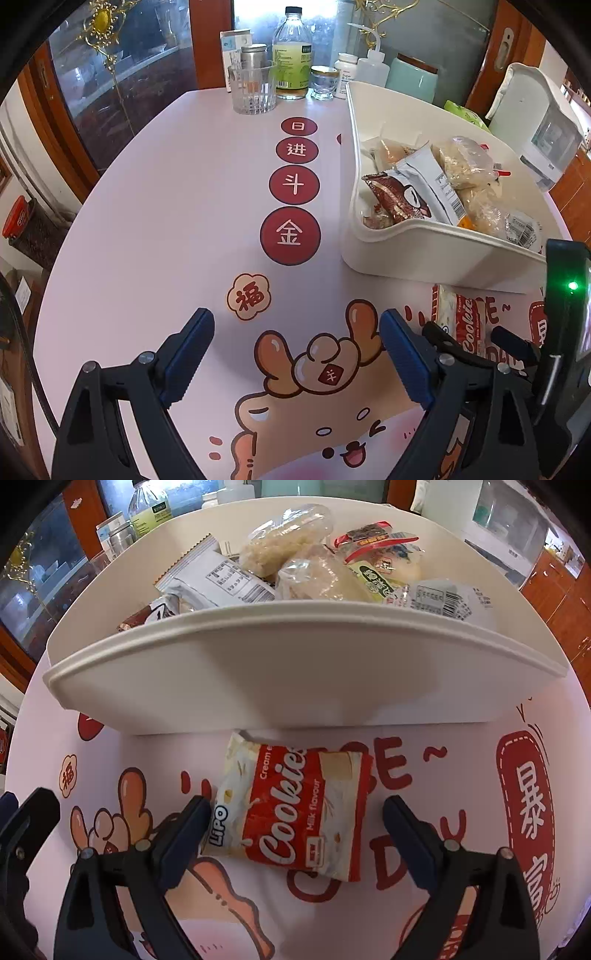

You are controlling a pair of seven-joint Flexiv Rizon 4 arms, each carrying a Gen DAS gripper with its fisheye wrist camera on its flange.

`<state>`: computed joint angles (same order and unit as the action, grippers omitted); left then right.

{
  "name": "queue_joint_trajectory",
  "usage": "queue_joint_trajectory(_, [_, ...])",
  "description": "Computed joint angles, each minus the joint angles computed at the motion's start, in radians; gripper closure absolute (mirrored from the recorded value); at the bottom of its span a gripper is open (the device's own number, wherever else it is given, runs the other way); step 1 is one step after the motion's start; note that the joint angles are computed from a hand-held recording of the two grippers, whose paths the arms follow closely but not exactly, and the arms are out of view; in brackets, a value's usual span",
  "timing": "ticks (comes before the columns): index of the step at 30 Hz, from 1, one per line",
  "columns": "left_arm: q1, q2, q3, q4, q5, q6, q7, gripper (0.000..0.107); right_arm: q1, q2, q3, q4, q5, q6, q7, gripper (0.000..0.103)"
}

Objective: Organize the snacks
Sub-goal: 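Move the open right tool over the red-and-white Cookies pack, then grasp the Cookies pack with the right tool, then carry the Cookies pack into the white tray and open the right tool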

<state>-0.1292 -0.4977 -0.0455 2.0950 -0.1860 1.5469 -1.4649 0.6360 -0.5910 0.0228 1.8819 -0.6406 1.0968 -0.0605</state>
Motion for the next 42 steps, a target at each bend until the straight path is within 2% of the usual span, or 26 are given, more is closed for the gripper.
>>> queue_joint_trajectory(1, [0.000,-0.001,0.000,0.000,0.001,-0.001,0.001,0.016,0.006,0.004,-0.006,0.006,-0.007,0.001,0.011,0.011])
queue_joint_trajectory(2, [0.000,-0.002,-0.001,0.000,0.002,-0.003,0.002,0.016,0.015,0.010,-0.018,0.017,-0.024,0.009,0.030,0.017])
queue_joint_trajectory(3, [-0.001,-0.002,0.000,0.000,0.002,-0.005,0.002,0.016,0.022,0.016,-0.028,0.027,-0.046,0.018,0.044,0.029])
queue_joint_trajectory(5, [0.000,0.000,-0.003,0.003,0.001,-0.007,0.002,0.017,0.019,0.022,-0.023,0.033,-0.060,0.024,0.044,0.040])
queue_joint_trajectory(8, [0.003,0.004,-0.010,0.008,0.000,-0.013,0.004,0.017,0.009,0.035,-0.020,0.059,-0.075,0.071,0.054,0.049])
queue_joint_trajectory(13, [0.007,0.024,-0.021,0.020,-0.005,-0.037,0.012,0.017,0.002,0.082,-0.042,0.151,-0.091,0.201,0.099,0.050])
queue_joint_trajectory(16, [0.033,0.043,-0.058,0.030,-0.028,-0.066,0.032,0.016,0.032,0.136,-0.100,0.218,-0.171,0.260,0.171,0.050])
queue_joint_trajectory(20, [0.042,0.069,-0.085,0.027,-0.062,-0.114,0.055,0.017,0.049,0.228,-0.174,0.297,-0.365,0.300,0.314,0.050])
queue_joint_trajectory(24, [0.019,0.094,-0.081,0.010,-0.071,-0.154,0.072,0.015,0.015,0.303,-0.176,0.322,-0.499,0.285,0.399,0.050])
queue_joint_trajectory(26, [-0.011,0.104,-0.056,-0.012,-0.052,-0.184,0.065,0.010,-0.007,0.348,-0.167,0.330,-0.554,0.258,0.418,0.050])
queue_joint_trajectory(29, [-0.027,0.116,-0.053,-0.039,-0.045,-0.183,0.074,0.004,-0.057,0.365,-0.150,0.302,-0.589,0.250,0.397,0.049])
queue_joint_trajectory(36, [-0.008,0.108,-0.111,-0.158,-0.133,-0.248,0.136,0.004,-0.154,0.398,-0.097,0.238,-0.643,0.192,0.349,0.049])
queue_joint_trajectory(38, [-0.030,0.092,-0.090,-0.203,-0.124,-0.256,0.119,0.004,-0.185,0.404,-0.089,0.214,-0.677,0.186,0.361,0.049])
queue_joint_trajectory(42, [-0.096,0.044,-0.011,-0.315,-0.035,-0.272,0.032,0.004,-0.245,0.390,-0.068,0.164,-0.711,0.181,0.377,0.048])
